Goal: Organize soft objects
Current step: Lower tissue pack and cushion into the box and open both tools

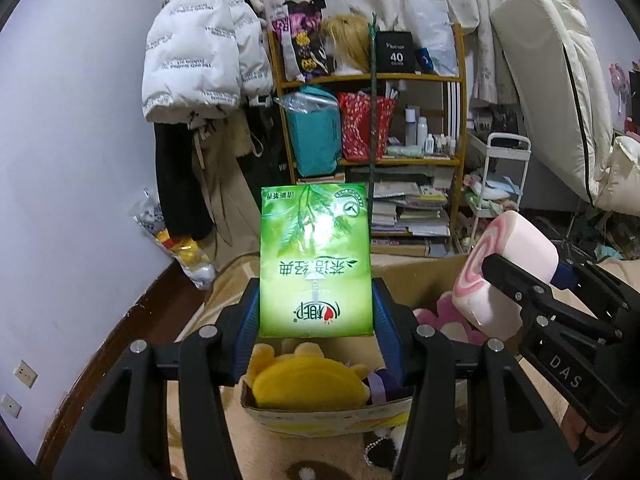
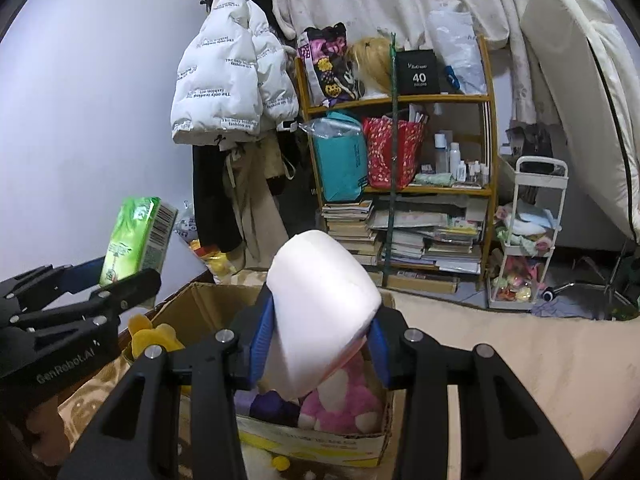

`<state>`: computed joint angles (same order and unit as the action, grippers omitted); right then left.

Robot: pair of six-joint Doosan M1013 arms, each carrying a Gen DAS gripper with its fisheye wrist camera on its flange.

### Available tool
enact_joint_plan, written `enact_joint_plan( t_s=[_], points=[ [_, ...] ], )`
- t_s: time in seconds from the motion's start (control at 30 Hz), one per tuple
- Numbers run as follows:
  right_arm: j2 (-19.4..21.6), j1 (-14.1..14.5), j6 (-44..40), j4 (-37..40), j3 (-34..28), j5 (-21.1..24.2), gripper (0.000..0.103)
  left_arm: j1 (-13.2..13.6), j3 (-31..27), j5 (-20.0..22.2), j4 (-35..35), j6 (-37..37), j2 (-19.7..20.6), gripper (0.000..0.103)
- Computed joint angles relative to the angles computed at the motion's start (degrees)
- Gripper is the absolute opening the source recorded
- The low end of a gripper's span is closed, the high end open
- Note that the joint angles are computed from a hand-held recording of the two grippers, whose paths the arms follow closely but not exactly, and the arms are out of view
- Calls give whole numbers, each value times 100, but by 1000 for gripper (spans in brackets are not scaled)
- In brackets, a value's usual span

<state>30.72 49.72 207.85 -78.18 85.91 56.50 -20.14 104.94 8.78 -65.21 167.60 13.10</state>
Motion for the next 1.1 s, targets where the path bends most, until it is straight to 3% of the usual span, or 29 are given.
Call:
enact_joint_plan(
  t_s=[0.23,0.53,0.63,0.83,1.1],
  points=[
    [5,-54,64,83,73,-198,45,-36,-65,109,1137,-1120,122,51],
    [30,-85,-144,281,34,-330,45,-26,-86,144,1521,-1527,149,52],
    [33,-83,-282,376,16,-361,45,8,-138,283,1974,-1987,162,52],
    [33,-57,-458,516,-17,-329,50,21,-75,84,1809,-1811,85,54],
    [-8,-43,-331,493,43,-441,57,64,-62,112,3143,-3338,-10,59]
  ],
)
